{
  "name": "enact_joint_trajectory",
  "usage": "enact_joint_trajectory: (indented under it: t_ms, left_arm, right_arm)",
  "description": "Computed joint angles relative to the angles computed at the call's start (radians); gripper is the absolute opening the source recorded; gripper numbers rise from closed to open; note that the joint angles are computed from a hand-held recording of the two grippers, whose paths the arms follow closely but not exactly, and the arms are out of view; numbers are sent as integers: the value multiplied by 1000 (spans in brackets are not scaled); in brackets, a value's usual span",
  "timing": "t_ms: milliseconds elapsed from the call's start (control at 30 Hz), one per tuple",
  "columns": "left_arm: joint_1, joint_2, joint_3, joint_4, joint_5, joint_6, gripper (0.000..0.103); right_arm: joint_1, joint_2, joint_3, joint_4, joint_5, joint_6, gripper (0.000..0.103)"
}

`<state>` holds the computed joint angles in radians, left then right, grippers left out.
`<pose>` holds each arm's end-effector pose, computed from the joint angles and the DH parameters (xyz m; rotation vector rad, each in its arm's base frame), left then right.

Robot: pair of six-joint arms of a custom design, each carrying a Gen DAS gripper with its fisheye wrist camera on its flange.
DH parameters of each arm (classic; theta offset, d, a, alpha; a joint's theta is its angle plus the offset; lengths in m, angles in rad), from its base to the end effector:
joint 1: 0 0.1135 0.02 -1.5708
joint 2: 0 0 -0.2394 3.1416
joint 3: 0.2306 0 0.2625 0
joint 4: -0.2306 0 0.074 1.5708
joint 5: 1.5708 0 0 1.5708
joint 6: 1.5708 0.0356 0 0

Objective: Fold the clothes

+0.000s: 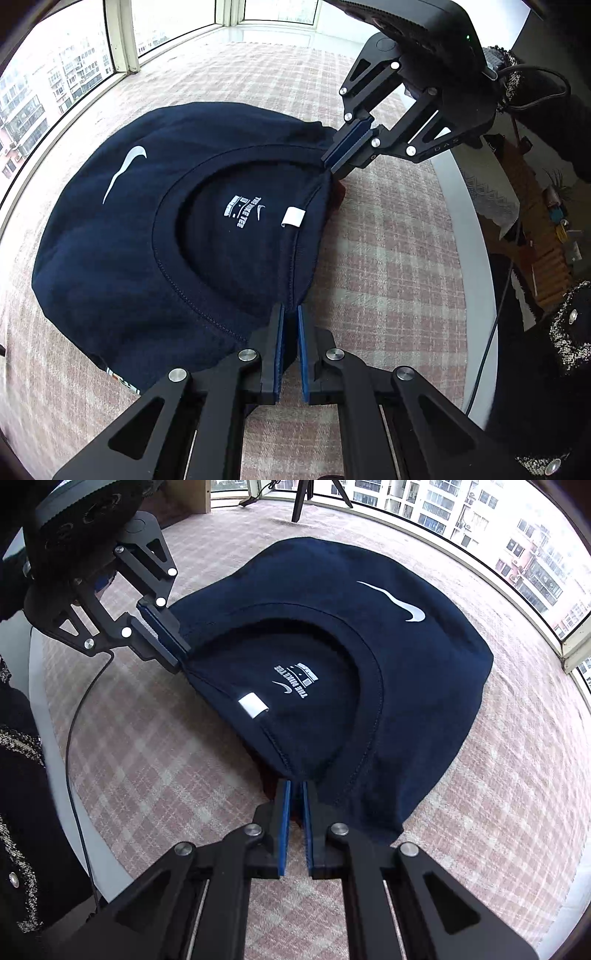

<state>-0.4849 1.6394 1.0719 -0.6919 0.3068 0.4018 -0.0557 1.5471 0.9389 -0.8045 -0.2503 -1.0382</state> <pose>0.2756 -0.1574 0.1628 1.2669 2.5089 -0.4524 0.2755 -0.0065 0.1489 -1.3796 2.5181 0.1902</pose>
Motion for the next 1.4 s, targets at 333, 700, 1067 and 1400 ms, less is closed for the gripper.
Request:
enact_joint_trajectory:
  t_ms: [333, 700, 1067, 1400]
  left_arm:
    - [99, -136, -10, -29, 18, -36, 18]
    - [149, -214, -174, -9, 26, -197, 25]
    - [504, -904, -354, -387, -10, -334, 55]
    - [1063, -1152, -295, -720, 229, 129, 76]
  right_arm:
    - [-165, 79, 187, -61, -309, 188, 36]
    - [-105, 49, -2, 227, -59, 395, 36]
    - [-119, -466, -234, 128, -235, 876, 59]
    - [595, -905, -368, 0, 231, 1474, 62]
